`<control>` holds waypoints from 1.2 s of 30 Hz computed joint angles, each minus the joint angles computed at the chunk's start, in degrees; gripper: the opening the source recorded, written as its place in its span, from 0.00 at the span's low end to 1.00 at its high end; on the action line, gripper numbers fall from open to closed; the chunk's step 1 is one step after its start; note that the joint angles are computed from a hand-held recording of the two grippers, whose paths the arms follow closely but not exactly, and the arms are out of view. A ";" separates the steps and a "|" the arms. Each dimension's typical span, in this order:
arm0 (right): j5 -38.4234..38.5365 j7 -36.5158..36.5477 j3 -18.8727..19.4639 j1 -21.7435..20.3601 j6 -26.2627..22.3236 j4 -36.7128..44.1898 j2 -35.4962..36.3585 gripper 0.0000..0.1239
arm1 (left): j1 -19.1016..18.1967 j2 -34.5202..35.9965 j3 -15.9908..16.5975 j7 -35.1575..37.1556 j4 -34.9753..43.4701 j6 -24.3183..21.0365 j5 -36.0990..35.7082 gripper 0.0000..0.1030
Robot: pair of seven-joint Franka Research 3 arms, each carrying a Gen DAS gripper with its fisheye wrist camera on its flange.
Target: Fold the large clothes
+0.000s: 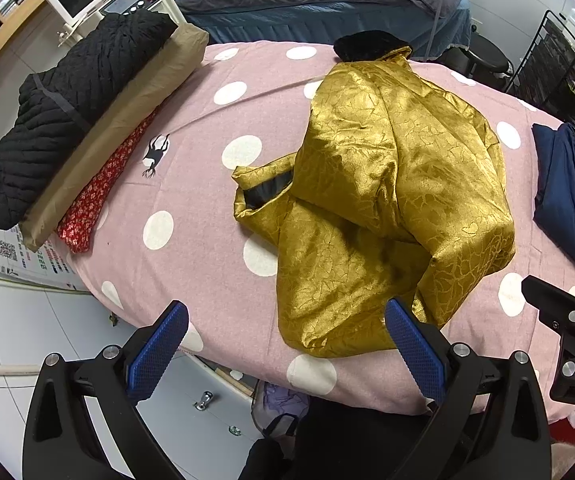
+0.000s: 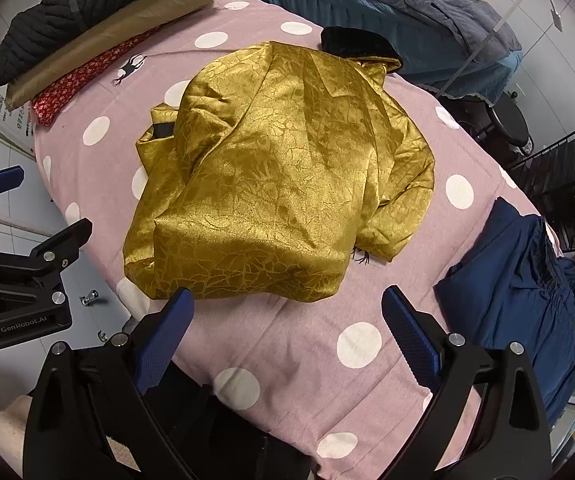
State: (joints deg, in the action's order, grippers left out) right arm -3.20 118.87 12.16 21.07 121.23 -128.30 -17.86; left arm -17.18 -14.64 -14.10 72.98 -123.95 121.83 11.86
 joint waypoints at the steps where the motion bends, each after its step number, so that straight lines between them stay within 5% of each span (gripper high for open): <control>1: -0.01 -0.03 -0.03 0.00 0.09 -0.02 0.01 0.75 | -0.02 -0.11 -0.02 -0.02 -0.17 0.07 0.02 0.94; 36: 0.09 0.06 -0.17 -0.06 -0.22 -0.37 0.10 0.75 | -0.31 0.39 -0.14 0.08 -0.53 0.09 0.00 0.94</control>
State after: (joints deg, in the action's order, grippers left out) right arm -3.11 118.93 11.99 21.01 121.01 -128.67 -17.76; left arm -17.49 -14.25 -14.25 73.06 -124.48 121.92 11.85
